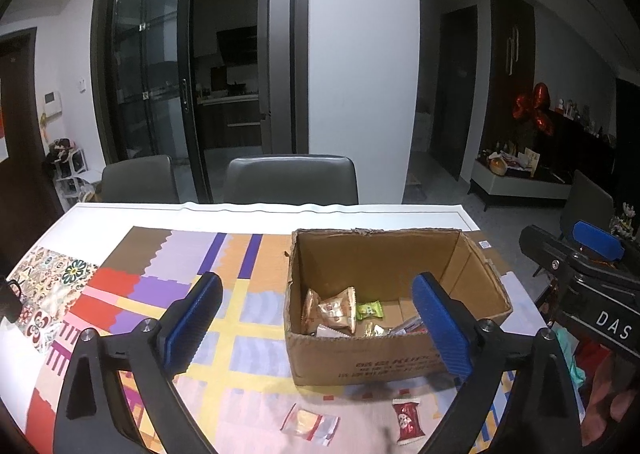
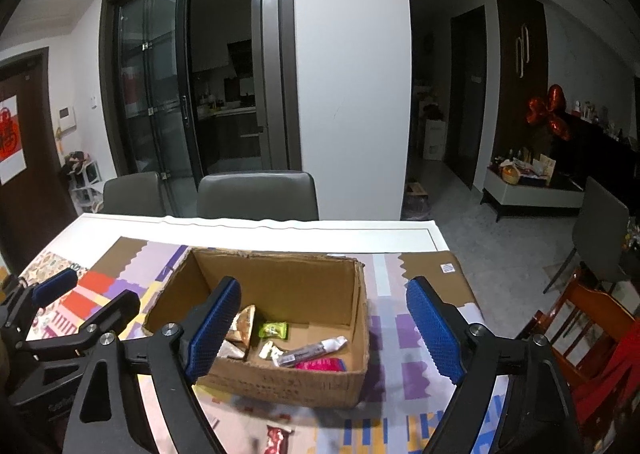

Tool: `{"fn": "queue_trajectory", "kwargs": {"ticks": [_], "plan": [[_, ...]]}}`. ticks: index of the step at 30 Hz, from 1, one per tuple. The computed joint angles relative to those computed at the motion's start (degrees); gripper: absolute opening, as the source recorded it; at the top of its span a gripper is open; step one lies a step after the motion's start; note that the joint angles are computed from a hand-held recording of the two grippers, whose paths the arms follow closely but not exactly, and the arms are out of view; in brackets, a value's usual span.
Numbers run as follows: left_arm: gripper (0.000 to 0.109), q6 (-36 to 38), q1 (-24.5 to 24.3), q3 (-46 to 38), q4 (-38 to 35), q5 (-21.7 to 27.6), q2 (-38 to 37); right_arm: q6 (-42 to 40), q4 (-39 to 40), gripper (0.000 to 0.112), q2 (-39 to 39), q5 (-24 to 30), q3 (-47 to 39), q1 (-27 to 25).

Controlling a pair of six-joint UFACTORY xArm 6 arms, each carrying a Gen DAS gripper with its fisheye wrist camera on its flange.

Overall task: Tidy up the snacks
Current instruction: 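Withdraw both open tools toward the clear packet and red chocolate bar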

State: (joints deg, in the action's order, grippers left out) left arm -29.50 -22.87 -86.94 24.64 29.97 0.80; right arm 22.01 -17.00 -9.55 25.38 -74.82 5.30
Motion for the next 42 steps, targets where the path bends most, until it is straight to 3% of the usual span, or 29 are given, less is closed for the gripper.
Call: {"fn": "queue_trajectory", "kwargs": {"ticks": [22, 42], "plan": [[0.1, -2.57, 0.55, 10.69, 3.09, -1.63, -8.04, 6.56, -7.64, 0.086, -7.02, 0.7, 8.21, 2.02], [0.1, -1.38, 1.85, 19.14, 1.62, -3.98, -12.16, 8.97, -9.42, 0.086, -11.07, 1.29, 15.38, 4.45]]}}
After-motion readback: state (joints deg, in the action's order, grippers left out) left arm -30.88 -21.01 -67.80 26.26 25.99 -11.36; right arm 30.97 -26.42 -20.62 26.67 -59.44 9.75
